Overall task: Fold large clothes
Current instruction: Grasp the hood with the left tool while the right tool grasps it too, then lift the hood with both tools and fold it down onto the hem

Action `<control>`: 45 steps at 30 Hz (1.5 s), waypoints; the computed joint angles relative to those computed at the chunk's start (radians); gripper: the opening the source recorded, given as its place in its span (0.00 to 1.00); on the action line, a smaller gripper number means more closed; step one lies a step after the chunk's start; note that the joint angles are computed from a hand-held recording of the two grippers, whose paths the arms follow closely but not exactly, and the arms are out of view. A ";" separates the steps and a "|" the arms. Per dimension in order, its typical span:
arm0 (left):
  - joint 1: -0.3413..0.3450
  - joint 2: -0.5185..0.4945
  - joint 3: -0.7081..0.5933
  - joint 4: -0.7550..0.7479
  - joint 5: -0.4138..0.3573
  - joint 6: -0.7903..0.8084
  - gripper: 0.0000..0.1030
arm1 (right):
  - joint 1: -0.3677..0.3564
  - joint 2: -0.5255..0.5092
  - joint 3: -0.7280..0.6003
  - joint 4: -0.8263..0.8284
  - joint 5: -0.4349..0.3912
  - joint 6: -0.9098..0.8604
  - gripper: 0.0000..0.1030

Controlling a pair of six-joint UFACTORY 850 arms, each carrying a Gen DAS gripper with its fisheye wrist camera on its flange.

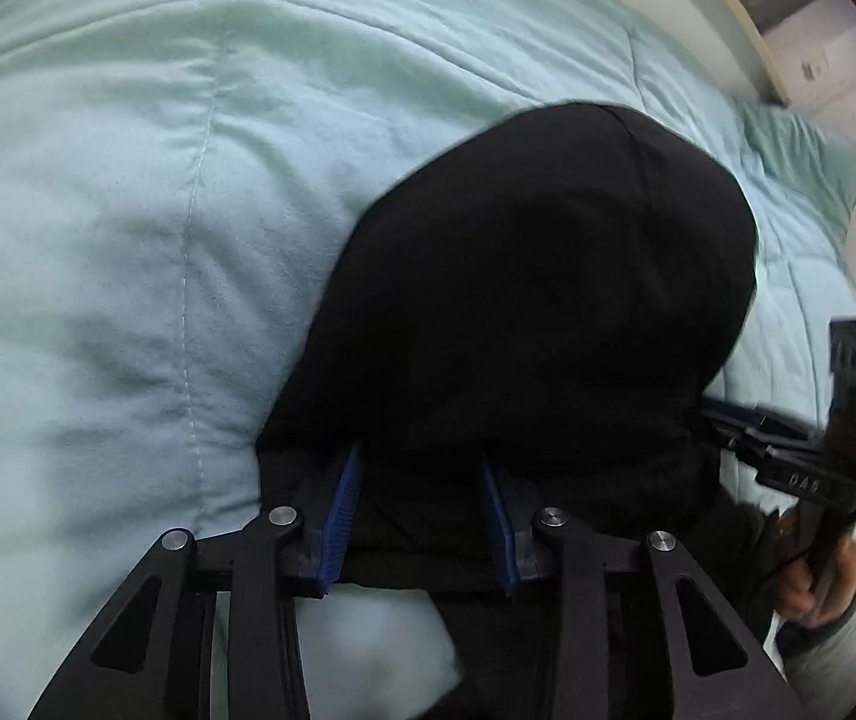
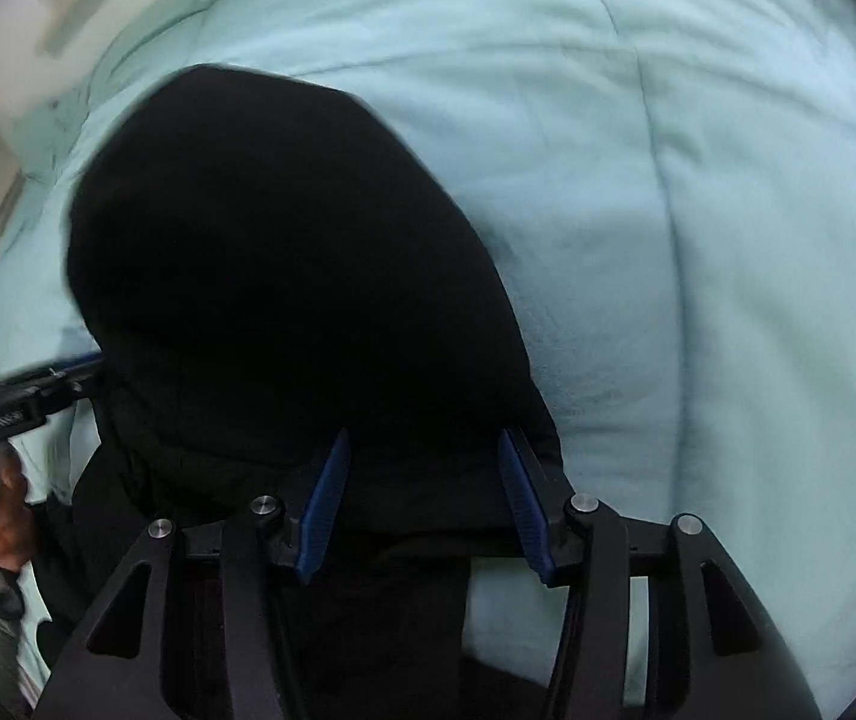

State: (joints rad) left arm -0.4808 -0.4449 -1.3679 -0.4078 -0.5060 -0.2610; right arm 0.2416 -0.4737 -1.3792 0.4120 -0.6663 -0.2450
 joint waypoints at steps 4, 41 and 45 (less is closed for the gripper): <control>-0.017 0.008 -0.029 0.113 -0.023 -0.080 0.39 | 0.003 0.000 -0.012 -0.024 -0.003 0.010 0.52; 0.038 0.190 0.045 -0.375 0.001 0.616 0.14 | 0.004 0.062 -0.143 0.232 -0.182 -0.532 0.25; -0.055 0.331 0.121 -0.172 0.054 0.428 0.14 | 0.039 0.276 0.040 0.170 -0.090 -0.520 0.25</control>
State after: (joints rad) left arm -0.5362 -0.1136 -1.2467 -0.5803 -0.4516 0.1671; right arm 0.2802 -0.1974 -1.3395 0.5819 -0.7562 -0.7650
